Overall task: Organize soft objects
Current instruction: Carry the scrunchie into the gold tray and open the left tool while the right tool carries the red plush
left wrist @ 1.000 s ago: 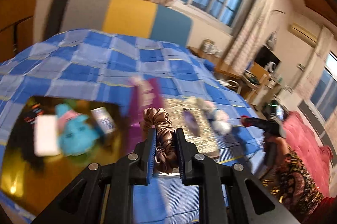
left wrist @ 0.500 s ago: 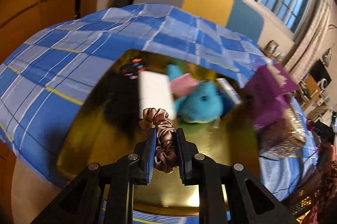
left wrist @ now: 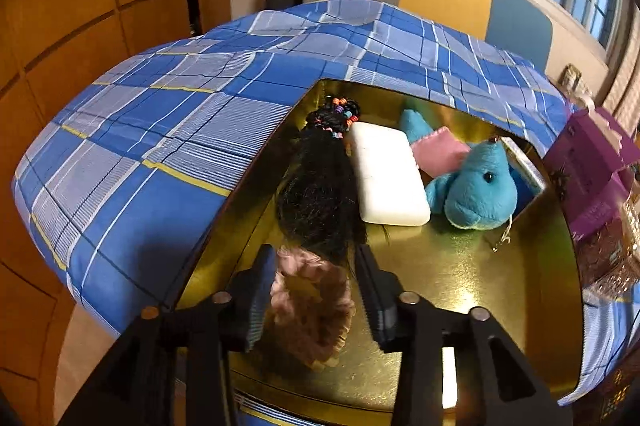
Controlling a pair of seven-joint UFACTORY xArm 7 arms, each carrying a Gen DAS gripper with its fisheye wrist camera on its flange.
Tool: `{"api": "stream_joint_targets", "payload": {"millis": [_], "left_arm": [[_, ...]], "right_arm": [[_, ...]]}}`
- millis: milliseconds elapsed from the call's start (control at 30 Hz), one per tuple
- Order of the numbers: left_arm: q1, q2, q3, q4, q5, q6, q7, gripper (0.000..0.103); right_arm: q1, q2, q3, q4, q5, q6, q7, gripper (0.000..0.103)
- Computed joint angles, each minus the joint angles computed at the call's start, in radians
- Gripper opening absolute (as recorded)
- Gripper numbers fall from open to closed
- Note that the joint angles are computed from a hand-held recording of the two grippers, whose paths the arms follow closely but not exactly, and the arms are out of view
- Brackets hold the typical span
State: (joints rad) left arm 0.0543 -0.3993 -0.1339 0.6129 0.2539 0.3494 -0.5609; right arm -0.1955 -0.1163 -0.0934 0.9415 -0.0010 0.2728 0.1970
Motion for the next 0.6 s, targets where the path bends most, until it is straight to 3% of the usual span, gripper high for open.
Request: {"api": "stream_joint_targets", "payload": {"millis": [267,500,600], "left_arm": [[-0.047,-0.084,0.045,-0.066,-0.121,-0.093,0.016,0.042],[-0.092,-0.111,0.057,-0.08,-0.193,-0.132,0.068,0.042],[-0.153,-0.103,0.097,-0.07,-0.253,-0.112,0.113,0.042]], "right_arm": [[0.049,-0.046,0.004,-0.04,0.03,-0.077,-0.118,0.036],[0.195,-0.198,-0.017,-0.104,0.203,-0.049,-0.251,0.036],[0.269,-0.249,-0.018,-0.106,0.26,-0.033,-0.291,0.036]]}}
